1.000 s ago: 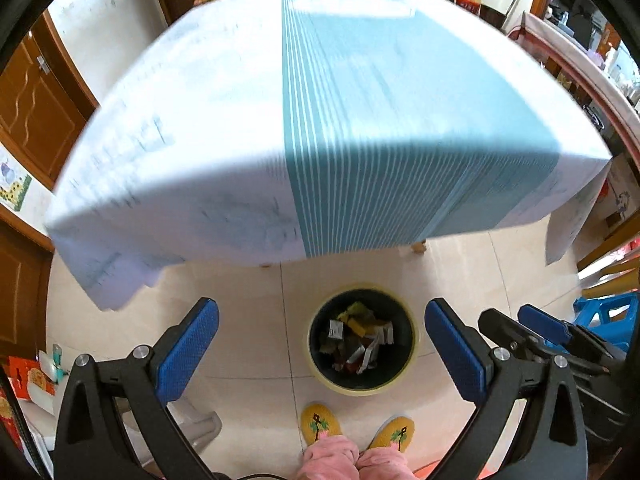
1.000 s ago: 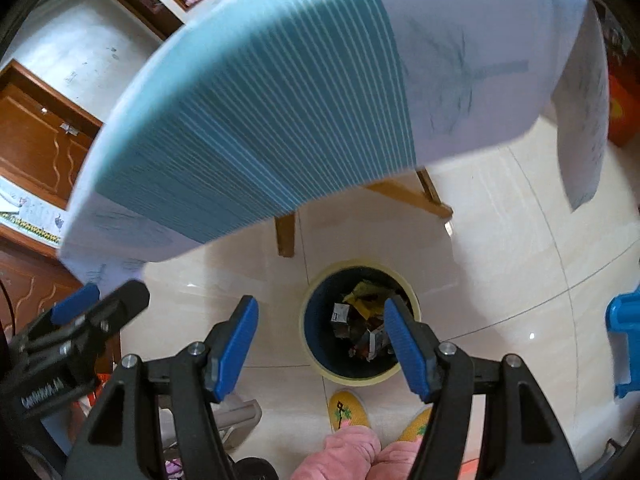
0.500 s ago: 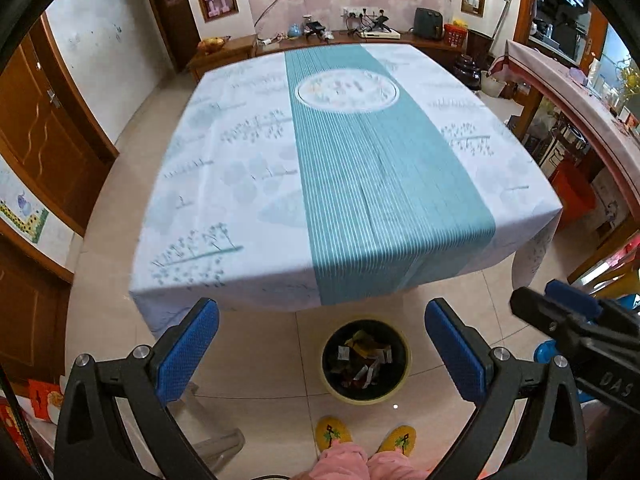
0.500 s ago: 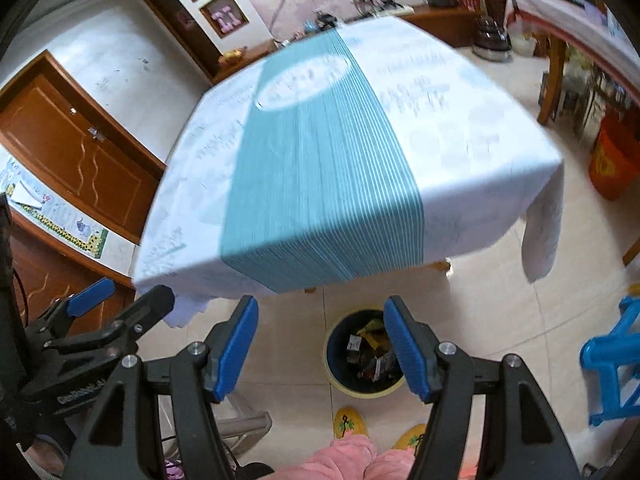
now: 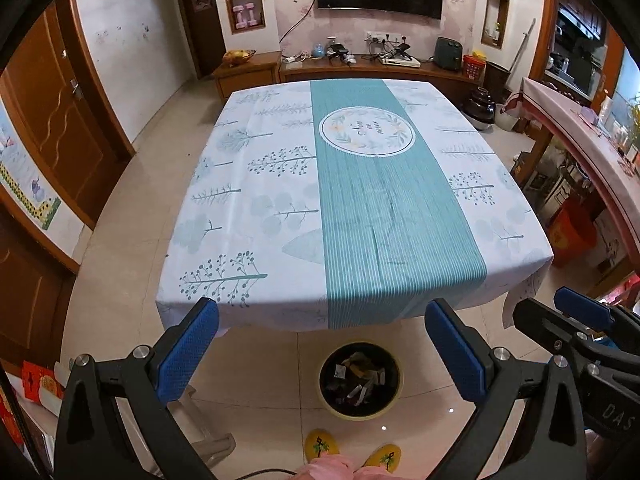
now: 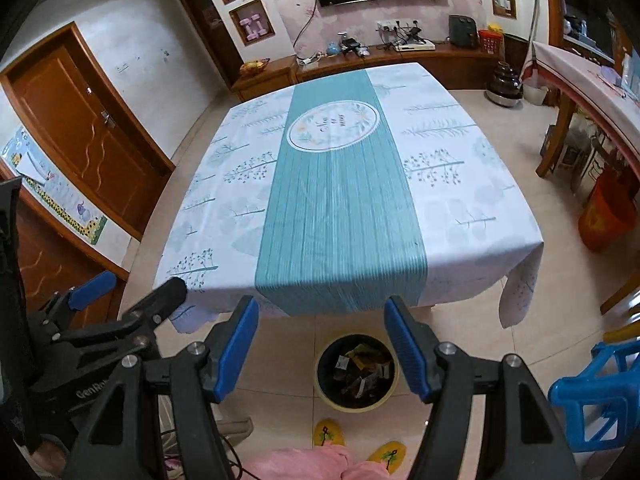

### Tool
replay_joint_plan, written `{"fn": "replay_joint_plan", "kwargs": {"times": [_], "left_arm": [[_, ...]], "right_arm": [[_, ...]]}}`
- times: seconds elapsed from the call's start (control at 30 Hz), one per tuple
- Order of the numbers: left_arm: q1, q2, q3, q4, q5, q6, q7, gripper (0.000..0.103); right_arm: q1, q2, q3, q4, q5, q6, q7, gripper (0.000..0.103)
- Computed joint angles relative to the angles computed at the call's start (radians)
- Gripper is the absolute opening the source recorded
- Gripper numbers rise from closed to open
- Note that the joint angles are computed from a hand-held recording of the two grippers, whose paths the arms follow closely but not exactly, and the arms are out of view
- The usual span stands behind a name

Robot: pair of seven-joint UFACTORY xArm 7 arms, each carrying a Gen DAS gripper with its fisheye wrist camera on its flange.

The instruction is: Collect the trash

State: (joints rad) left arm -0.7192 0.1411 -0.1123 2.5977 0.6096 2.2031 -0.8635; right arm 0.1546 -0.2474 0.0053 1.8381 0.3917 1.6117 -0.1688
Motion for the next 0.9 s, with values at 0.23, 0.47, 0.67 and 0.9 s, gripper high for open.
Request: {"fn": "replay_joint_plan", "kwargs": {"times": [0.23,0.47,0.67,0.9], "left_arm": [[0.03,-0.025,-0.003,-0.032,-0.013,-0.009,-0.022,0.102],[0.062,-0.037,-0.036,-0.052,-0.006,-0.023,-0.012,0.102],[0.068,-0.029,-0.044,-0.041,-0.003,-0.018,0.0,0.102],[0.036,-0.004,-0.02,-0.001,0.008,0.0,0.001,0.102]], "right_arm": [[0.01,0.014,0.017,0.024,-0.016,0.003,0.0,0.066],[0.015,0.016,0.025,0.021,-0.021,-0.021,0.011,0.066],[0.017,0.022,0.028,0.027,-0.031,-0.027,0.022,0.066],[0.017,0.02,0.03,0.026,-0.039,-0.038,0.03,0.066]]}}
